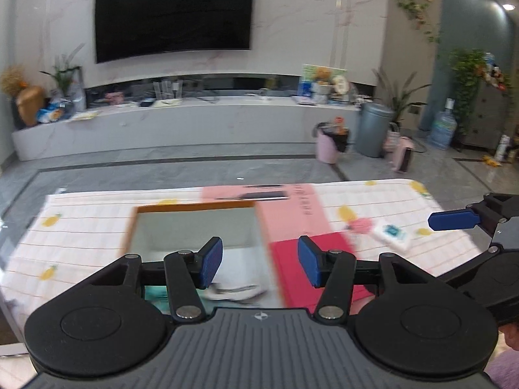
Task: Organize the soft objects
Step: 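Move both grippers back from the box to the brown felt and pink cloth, then grasp the pink cloth edge with the right gripper and lift it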
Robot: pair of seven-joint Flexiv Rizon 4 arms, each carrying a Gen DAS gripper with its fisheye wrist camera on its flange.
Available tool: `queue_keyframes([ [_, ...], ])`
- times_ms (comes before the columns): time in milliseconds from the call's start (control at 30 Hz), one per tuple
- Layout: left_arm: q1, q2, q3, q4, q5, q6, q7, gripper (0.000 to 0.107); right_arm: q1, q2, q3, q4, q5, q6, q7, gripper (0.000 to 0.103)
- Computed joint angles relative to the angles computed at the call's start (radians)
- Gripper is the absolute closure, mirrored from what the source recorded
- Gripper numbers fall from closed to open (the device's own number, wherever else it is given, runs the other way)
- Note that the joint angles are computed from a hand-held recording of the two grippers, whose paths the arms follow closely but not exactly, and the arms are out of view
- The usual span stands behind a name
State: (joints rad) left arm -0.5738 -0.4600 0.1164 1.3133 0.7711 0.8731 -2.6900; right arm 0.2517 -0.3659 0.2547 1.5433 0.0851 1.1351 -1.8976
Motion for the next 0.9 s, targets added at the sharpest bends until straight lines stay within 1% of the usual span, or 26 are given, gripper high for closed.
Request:
queue_keyframes([
  [100,0.019,-0.06,-0.03,-0.055,-0.054,0.048,0.03,0.045,-0.023,0.006,-0.037,0.03,0.001,0.044,0.049,0.003],
  [200,0.012,-0.132,-0.031,-0.113,-0.109,0.094,0.045,0.045,-0.022,-0.004,-0.102,0.069,-0.06,0.07,0.16,0.003],
  [267,0.005,-0.177,-0.03,-0.142,-0.142,0.131,0.06,0.045,-0.043,-0.016,-0.115,0.087,-0.08,0.077,0.198,0.003],
  [333,0.018,-0.22,-0.048,-0.156,-0.195,0.184,0.102,0.045,-0.067,-0.03,-0.114,0.105,-0.092,0.091,0.212,0.003],
  [400,0.018,-0.256,-0.051,-0.163,-0.227,0.233,0.134,0.045,-0.086,-0.046,-0.116,0.127,-0.102,0.123,0.224,0.003],
  [467,-0.01,-0.293,-0.024,-0.19,-0.235,0.243,0.154,0.045,-0.096,-0.064,-0.121,0.15,-0.112,0.156,0.246,0.003],
  [567,-0.062,-0.336,0.036,-0.214,-0.231,0.264,0.156,0.045,-0.1,-0.098,-0.133,0.17,-0.133,0.213,0.293,0.003],
  [600,-0.075,-0.351,0.053,-0.221,-0.232,0.273,0.158,0.045,-0.1,-0.109,-0.139,0.168,-0.142,0.21,0.315,0.003],
  [667,-0.103,-0.367,0.091,-0.225,-0.232,0.284,0.15,0.045,-0.105,-0.138,-0.139,0.137,-0.153,0.159,0.359,0.003],
  [733,-0.113,-0.383,0.105,-0.231,-0.237,0.297,0.163,0.045,-0.092,-0.167,-0.159,0.118,-0.174,0.141,0.414,0.006],
  [800,-0.122,-0.398,0.114,-0.237,-0.243,0.302,0.185,0.045,-0.081,-0.195,-0.175,0.104,-0.207,0.133,0.443,0.015],
  [833,-0.123,-0.401,0.118,-0.233,-0.244,0.312,0.197,0.045,-0.077,-0.207,-0.182,0.096,-0.227,0.129,0.451,0.017],
  [900,-0.13,-0.409,0.13,-0.228,-0.245,0.332,0.209,0.045,-0.063,-0.228,-0.208,0.091,-0.275,0.139,0.461,0.027],
])
